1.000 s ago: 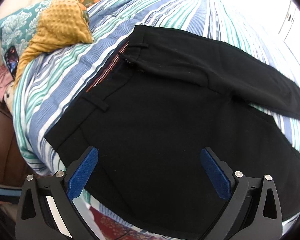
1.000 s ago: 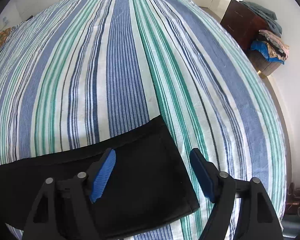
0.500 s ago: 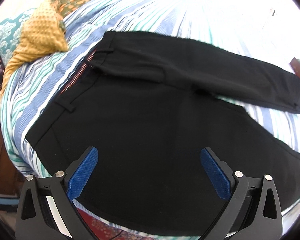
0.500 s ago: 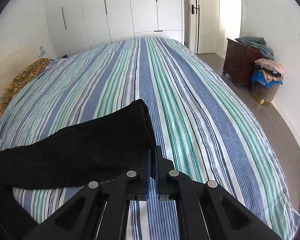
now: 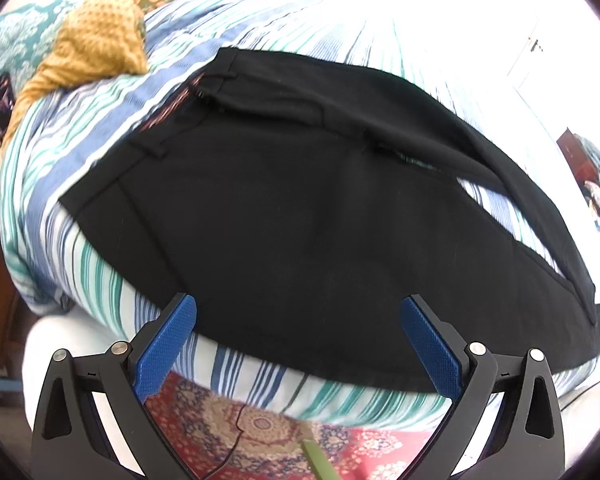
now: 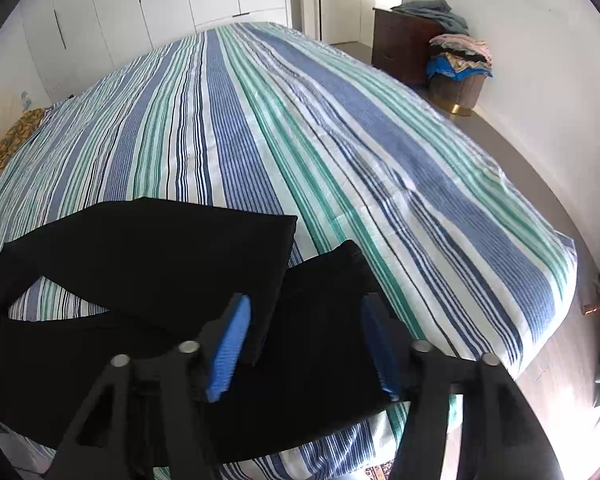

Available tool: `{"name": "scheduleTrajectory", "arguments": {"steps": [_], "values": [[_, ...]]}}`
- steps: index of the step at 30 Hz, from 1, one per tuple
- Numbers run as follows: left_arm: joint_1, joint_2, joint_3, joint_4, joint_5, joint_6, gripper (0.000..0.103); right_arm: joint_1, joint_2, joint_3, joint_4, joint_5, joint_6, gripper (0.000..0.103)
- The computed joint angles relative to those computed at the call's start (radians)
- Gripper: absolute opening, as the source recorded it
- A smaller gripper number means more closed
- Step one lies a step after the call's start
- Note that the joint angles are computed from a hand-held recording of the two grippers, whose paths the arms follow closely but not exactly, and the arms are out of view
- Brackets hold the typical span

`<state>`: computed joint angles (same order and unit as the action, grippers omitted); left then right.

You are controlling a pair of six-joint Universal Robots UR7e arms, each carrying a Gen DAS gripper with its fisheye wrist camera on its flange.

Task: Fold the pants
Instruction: 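Grasp the stacked leg hems with the right tool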

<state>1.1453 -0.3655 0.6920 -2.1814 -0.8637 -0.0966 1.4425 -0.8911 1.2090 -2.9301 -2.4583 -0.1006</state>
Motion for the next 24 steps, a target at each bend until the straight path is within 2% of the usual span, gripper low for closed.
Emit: {"name": "scheduleTrajectory", "arguments": {"steps": [2,5,7,10,14,16,19,22,24], "values": [[0.002,-0.022,0.047,-0.019,-0.004,-0.001,0.102,0.028,0.004,0.018,-0.073,-0.033,-0.025,0.069],[0.004,-0.034,0.074,-0.03,-0.011,-0.007,0.102,0.065,0.012,0.029,-0.108,-0.021,-0.027,0.07],[0.004,-0.039,0.084,-0.045,-0.011,-0.006,0.102,0.089,0.02,0.038,-0.13,0.005,-0.045,0.071],[0.003,-0.039,0.085,-0.058,-0.008,0.002,0.102,0.122,0.044,0.042,-0.166,0.041,-0.088,0.081],[0.003,-0.047,0.105,-0.088,-0.014,0.013,0.102,0.148,0.063,0.056,-0.15,0.074,-0.104,0.082],[0.004,-0.056,0.123,-0.101,-0.017,0.011,0.102,0.152,0.054,0.084,-0.136,0.082,-0.068,0.082],[0.011,-0.055,0.122,-0.078,-0.024,-0.011,0.102,0.147,0.012,0.169,-0.134,0.147,0.041,0.082],[0.012,-0.036,0.087,-0.035,-0.018,-0.023,0.102,0.128,-0.018,0.233,-0.111,0.271,0.12,0.082],[0.007,-0.028,0.078,-0.033,-0.011,-0.011,0.102,0.102,-0.018,0.25,-0.144,0.374,0.163,0.082]]}}
